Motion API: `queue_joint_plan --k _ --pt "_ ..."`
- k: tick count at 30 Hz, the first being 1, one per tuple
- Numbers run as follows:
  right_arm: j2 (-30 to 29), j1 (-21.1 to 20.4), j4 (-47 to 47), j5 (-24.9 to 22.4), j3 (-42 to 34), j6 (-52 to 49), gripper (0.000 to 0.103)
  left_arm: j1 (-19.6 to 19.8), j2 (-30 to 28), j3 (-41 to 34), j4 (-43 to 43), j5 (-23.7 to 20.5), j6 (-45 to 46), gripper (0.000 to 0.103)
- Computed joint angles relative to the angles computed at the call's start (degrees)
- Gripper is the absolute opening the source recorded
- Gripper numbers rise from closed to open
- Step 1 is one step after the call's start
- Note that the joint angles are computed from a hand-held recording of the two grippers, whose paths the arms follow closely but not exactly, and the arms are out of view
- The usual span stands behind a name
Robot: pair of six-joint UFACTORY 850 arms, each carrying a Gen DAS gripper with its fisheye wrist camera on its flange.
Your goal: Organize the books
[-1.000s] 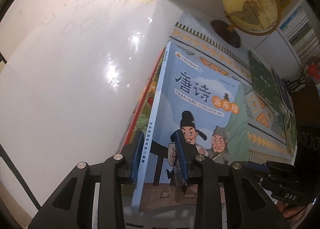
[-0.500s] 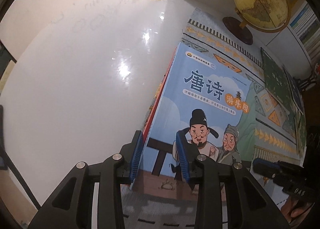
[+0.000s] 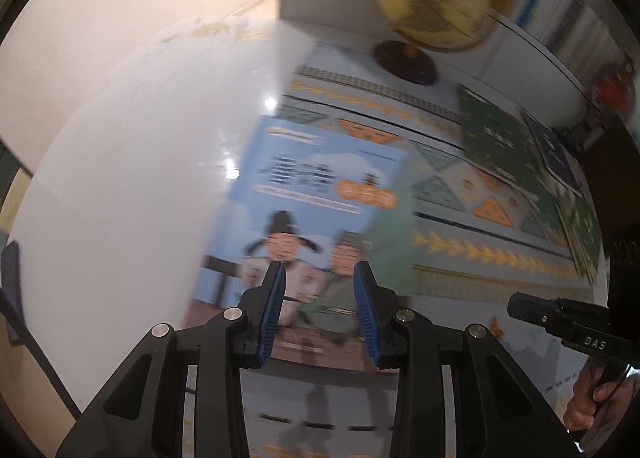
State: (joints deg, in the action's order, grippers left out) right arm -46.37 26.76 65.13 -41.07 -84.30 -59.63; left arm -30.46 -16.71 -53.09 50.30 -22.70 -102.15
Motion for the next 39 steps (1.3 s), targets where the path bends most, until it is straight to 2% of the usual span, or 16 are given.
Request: queue_joint_plan --k 5,11,18,20,21,23,25,27,28,30,39 --pt "3.0 -3.4 1.9 0.6 5.1 -2.4 0.016 -2.5 -3.9 -5.4 -3.1 1.2 5.6 0.033" --pt "6.6 -7.7 5.0 2.0 10.0 -5.4 0.016 -4.1 -10.3 -14.6 -12.5 2.2 20.0 0.033" --pt "8.3 -14.0 8.7 2.2 10.4 -6.0 0.016 -3.7 -18.6 -28.8 -24.2 1.8 39.5 0.033" --pt "8.1 -15.7 8.6 2.6 8.9 -4.9 0.016 -3.0 -21.6 -34.3 -26.8 0.1 43.9 0.039" --pt "7.8 -16.4 8.3 2.8 7.8 -4.3 0.016 -2.7 -22.9 -36.6 -27.1 -0.7 44.7 0.043" --pt "7.0 -17.3 7.8 3.2 5.1 -2.7 0.018 -1.8 -25.0 -40.3 -26.4 -1.6 44.5 0.069" --pt "5.7 -17.6 7.5 3.7 1.8 -1.0 0.029 -1.0 -26.1 -42.0 -24.7 -0.9 42.5 0.075" --pt "4.2 -17.8 9.4 4.1 -1.0 -0.6 0.063 0.4 -28.0 -44.4 -27.2 -0.6 43.9 0.075" --pt "3.2 -17.8 11.0 4.2 -2.7 -0.4 0.066 1.1 -29.3 -46.0 -29.3 -1.0 45.6 0.075" --pt "0.6 -17.5 11.6 2.6 -6.4 1.4 0.066 2.3 -31.4 -48.3 -33.0 -1.6 48.7 0.075" --pt "-17.1 -13.2 -3.1 -0.8 -32.3 20.1 0.066 6.1 -41.4 -59.3 -42.4 -4.5 57.3 0.075"
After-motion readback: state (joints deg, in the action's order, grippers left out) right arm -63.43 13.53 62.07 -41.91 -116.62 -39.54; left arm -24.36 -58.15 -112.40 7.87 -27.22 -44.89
